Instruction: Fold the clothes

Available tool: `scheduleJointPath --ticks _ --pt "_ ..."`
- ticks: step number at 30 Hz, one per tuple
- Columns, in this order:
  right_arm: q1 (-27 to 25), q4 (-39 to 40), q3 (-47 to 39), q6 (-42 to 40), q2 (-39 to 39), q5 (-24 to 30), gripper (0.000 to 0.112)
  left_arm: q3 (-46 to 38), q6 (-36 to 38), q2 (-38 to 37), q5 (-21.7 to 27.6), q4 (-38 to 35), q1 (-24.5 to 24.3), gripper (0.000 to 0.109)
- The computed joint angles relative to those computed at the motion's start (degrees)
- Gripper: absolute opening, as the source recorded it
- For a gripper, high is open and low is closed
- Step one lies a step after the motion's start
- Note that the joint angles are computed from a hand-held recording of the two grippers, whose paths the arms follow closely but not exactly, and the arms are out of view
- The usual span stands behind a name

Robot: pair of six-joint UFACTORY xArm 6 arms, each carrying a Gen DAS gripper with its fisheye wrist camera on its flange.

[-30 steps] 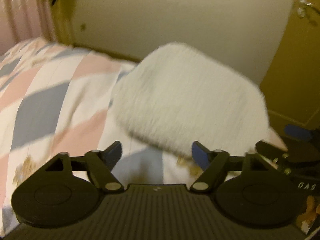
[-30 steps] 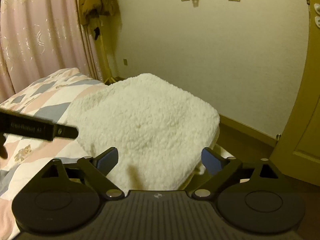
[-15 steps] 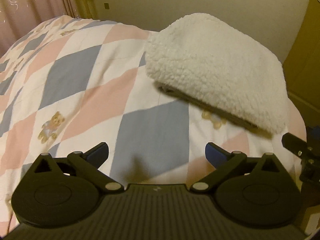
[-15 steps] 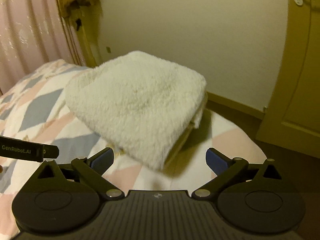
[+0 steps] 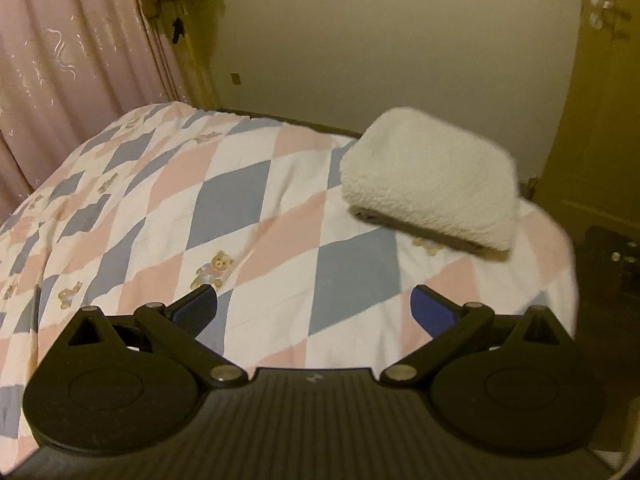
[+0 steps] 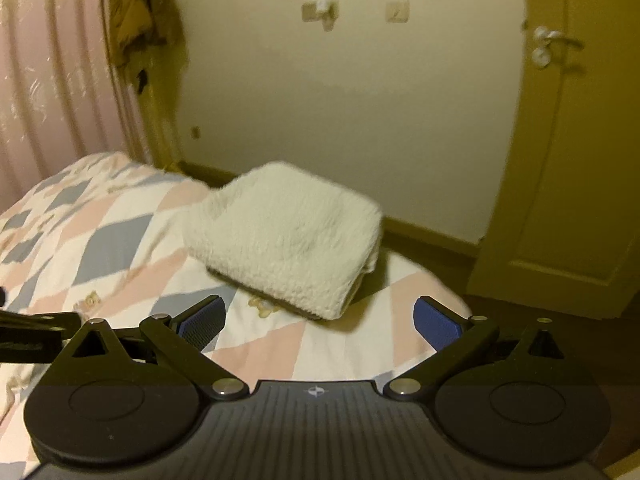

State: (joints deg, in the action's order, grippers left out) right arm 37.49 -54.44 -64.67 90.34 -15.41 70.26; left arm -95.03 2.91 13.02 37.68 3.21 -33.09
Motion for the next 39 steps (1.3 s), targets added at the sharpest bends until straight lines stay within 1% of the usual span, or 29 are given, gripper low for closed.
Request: scheduleJointPath --ticks 3,6,9,13,18,21,25,29,33,36,39 --pt "5.6 -0.9 -4.9 1.0 0.9 8.6 0.103 2.6 2.1 -5.2 3.4 -3.8 0.9 0.102" --pt "10.8 -2.0 -8.1 3.7 1.1 14.4 0.103 3.8 2.8 -9.3 7.5 -6.4 1.6 0.102" --pt "14.2 -0.4 -11.4 6.3 1.2 17.3 0.103 4.7 3.0 -12.6 10.3 -7.9 2.1 0.102" --pt "17.6 2.7 -17.7 6.8 3.3 22.2 0.103 6.1 2.8 -16.9 12.4 -7.3 2.1 0.102" --pt "22.2 3.9 -24.2 7.5 5.5 27.2 0.103 7.0 1.8 -20.8 15.5 -6.0 1.9 0.102" --pt "24.6 4.6 -27.9 6.9 6.8 29.6 0.103 7.6 1.7 -23.3 17.4 -5.7 1.6 0.102" --pt "28.5 3.6 -34.2 5.0 10.1 35.2 0.103 8.1 2.0 -25.9 19.4 -5.7 1.1 0.102" --pt "30.7 3.9 -38.1 4.5 11.8 38.8 0.103 7.7 1.5 -27.1 21.2 -2.9 -0.2 0.102" --pt "30.7 6.0 -40.5 3.9 12.8 40.8 0.103 6.3 0.9 -26.7 23.4 -2.4 -0.9 0.102" --pt "30.2 6.8 -41.0 3.4 13.0 41.0 0.103 4.9 -0.3 -25.6 24.5 -1.8 -1.2 0.102" --pt "29.3 6.8 -40.0 2.4 12.5 40.0 0.103 3.3 -1.8 -23.9 25.7 -1.3 -1.6 0.102"
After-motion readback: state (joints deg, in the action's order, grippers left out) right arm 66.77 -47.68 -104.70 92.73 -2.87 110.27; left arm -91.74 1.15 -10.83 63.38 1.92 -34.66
